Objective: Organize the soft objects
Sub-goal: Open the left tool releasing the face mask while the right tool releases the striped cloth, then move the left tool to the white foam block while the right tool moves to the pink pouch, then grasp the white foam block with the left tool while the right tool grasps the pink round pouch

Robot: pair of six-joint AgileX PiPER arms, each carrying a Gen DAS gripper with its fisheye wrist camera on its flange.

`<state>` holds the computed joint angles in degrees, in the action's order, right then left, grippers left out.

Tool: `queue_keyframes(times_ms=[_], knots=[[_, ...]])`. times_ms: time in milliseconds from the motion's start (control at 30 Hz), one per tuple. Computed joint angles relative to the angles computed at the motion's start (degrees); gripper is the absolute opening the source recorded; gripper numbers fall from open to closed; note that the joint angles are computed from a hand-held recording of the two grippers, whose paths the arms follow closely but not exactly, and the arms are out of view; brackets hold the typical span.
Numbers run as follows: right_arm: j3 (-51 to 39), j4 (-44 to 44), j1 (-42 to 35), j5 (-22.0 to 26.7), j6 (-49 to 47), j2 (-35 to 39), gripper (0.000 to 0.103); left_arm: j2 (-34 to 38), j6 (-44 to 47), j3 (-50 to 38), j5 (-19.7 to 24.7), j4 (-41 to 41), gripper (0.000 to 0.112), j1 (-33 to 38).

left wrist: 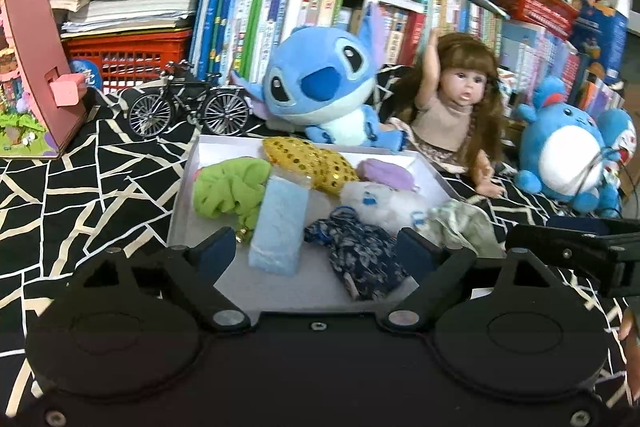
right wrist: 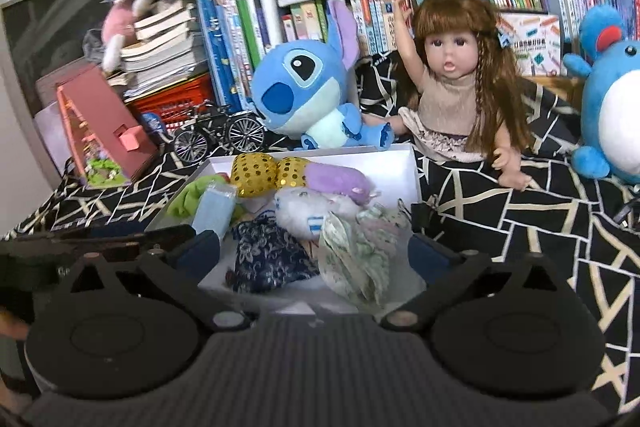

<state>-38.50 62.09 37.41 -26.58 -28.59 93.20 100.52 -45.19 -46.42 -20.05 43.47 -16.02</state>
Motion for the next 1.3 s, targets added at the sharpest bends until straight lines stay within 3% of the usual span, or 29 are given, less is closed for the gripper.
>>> queue_keyframes(times_ms=[233, 433, 567, 1300], knots=[[8.19, 1.21, 4.5, -5.33, -3.24, -5.02, 0.103, -3.94, -4.09, 6.35, -6.25, 8.63, 0.09, 1.37], [14.18, 2.5, 9.12, -8.87, -3.7, -6.43, 0.103, -4.99, 2.61, 10.81, -10.57, 6.93, 0.092, 0.33], [16.97, 2.33, 12.66, -10.8, -1.54, -5.66, 0.103, -3.84, 1.14, 11.75, -12.66, 9.99, 0.092, 0.25], [18.62, -5.82, 15.13, -17.55, 15.64, 5.07, 0.103, 2.68, 8.47, 8.42, -9.12, -2.27, 0.092, -9.43]])
